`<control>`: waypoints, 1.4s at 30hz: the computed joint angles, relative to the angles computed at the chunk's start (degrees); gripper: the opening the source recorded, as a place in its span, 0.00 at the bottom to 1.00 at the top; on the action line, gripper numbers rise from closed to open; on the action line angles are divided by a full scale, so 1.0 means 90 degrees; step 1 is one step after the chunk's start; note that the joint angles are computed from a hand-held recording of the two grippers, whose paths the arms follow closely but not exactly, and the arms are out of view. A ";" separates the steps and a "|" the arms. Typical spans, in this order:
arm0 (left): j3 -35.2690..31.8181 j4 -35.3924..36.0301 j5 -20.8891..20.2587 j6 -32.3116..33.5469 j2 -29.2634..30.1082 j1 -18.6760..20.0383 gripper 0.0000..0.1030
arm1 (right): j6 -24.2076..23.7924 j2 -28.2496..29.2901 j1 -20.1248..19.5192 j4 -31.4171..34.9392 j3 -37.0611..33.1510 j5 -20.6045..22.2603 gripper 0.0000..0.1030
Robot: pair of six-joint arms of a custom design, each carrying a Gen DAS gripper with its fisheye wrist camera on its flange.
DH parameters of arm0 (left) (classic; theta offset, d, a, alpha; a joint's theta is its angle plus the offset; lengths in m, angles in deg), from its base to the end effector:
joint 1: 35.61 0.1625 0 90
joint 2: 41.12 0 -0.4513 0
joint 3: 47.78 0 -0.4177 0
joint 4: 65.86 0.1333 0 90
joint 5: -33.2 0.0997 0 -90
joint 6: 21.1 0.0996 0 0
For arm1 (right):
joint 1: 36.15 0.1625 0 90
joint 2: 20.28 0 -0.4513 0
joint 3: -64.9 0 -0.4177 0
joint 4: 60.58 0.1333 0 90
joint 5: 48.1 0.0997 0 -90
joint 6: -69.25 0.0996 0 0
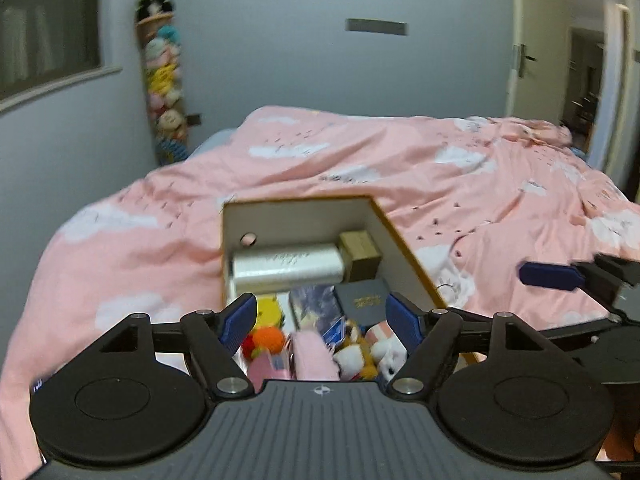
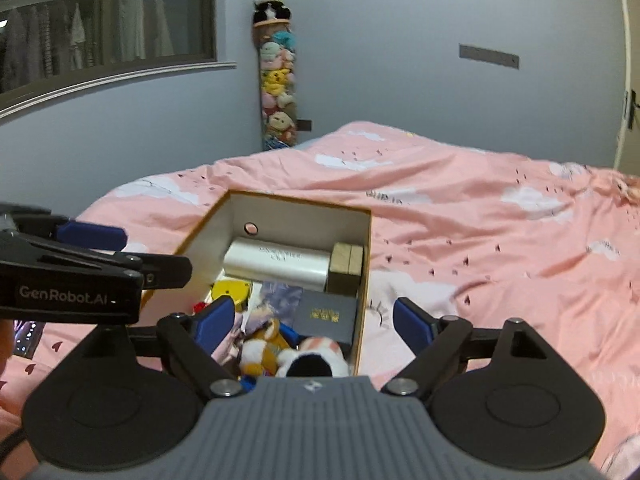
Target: Organize objects
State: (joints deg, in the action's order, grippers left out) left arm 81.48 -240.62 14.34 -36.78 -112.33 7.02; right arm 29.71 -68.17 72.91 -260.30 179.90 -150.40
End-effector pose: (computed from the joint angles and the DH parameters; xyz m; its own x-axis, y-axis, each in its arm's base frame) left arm -0.1916 -0.4857 0.2514 -0.6897 -0.2119 -0.6924 0.4890 0.5689 -0.6612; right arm 0.3033 -0.5346 0.1084 -0.5955 -0.5838 0.5519 -0.8032 0.4201 -0.4223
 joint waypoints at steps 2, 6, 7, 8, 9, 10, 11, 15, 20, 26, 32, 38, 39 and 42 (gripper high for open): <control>0.0105 -0.0205 -0.0037 -0.0107 -0.0015 0.0035 0.84 | 0.0071 0.0020 -0.0015 -0.0089 0.0036 -0.0057 0.86; 0.0200 -0.0015 0.0095 -0.0560 -0.0003 0.0100 0.84 | 0.0061 0.0076 -0.0020 -0.0116 0.0055 -0.0201 0.87; 0.0215 0.0198 0.0166 -0.0728 -0.0014 0.0109 0.84 | 0.0065 0.0090 -0.0019 -0.0124 0.0047 -0.0233 0.87; 0.0218 0.0444 0.0219 -0.0893 -0.0022 0.0122 0.84 | 0.0103 0.0095 -0.0024 -0.0160 0.0064 -0.0244 0.88; 0.0220 0.0811 0.0264 -0.1136 -0.0058 0.0150 0.84 | 0.0147 0.0102 -0.0032 -0.0174 0.0061 -0.0263 0.88; 0.0207 0.1233 0.0290 -0.1429 -0.0103 0.0170 0.84 | 0.0170 0.0104 -0.0041 -0.0173 0.0051 -0.0287 0.88; 0.0195 0.1605 0.0277 -0.1694 -0.0147 0.0193 0.84 | 0.0194 0.0115 -0.0046 -0.0169 0.0038 -0.0331 0.88; 0.0145 0.2306 0.0049 -0.2342 -0.0240 0.0276 0.84 | 0.0329 0.0138 -0.0090 0.0065 -0.0017 -0.0448 0.89; 0.0036 0.2987 -0.0129 -0.2830 -0.0267 0.0345 0.84 | 0.0377 0.0213 -0.0100 0.0312 -0.0075 -0.0609 0.89; -0.0050 0.3482 -0.0266 -0.3249 -0.0329 0.0400 0.84 | 0.0503 0.0255 -0.0116 0.0600 -0.0144 -0.0811 0.89; -0.0107 0.3873 -0.0254 -0.3501 -0.0350 0.0385 0.84 | 0.0544 0.0251 -0.0126 0.0775 -0.0168 -0.0824 0.89; -0.0135 0.4004 -0.0251 -0.3564 -0.0352 0.0386 0.84 | 0.0554 0.0250 -0.0120 0.0841 -0.0184 -0.0838 0.89; -0.0135 0.4019 -0.0246 -0.3570 -0.0351 0.0385 0.84 | 0.0558 0.0250 -0.0119 0.0858 -0.0188 -0.0843 0.89; -0.0144 0.4074 -0.0238 -0.3600 -0.0353 0.0386 0.84 | 0.0582 0.0255 -0.0124 0.0900 -0.0194 -0.0845 0.89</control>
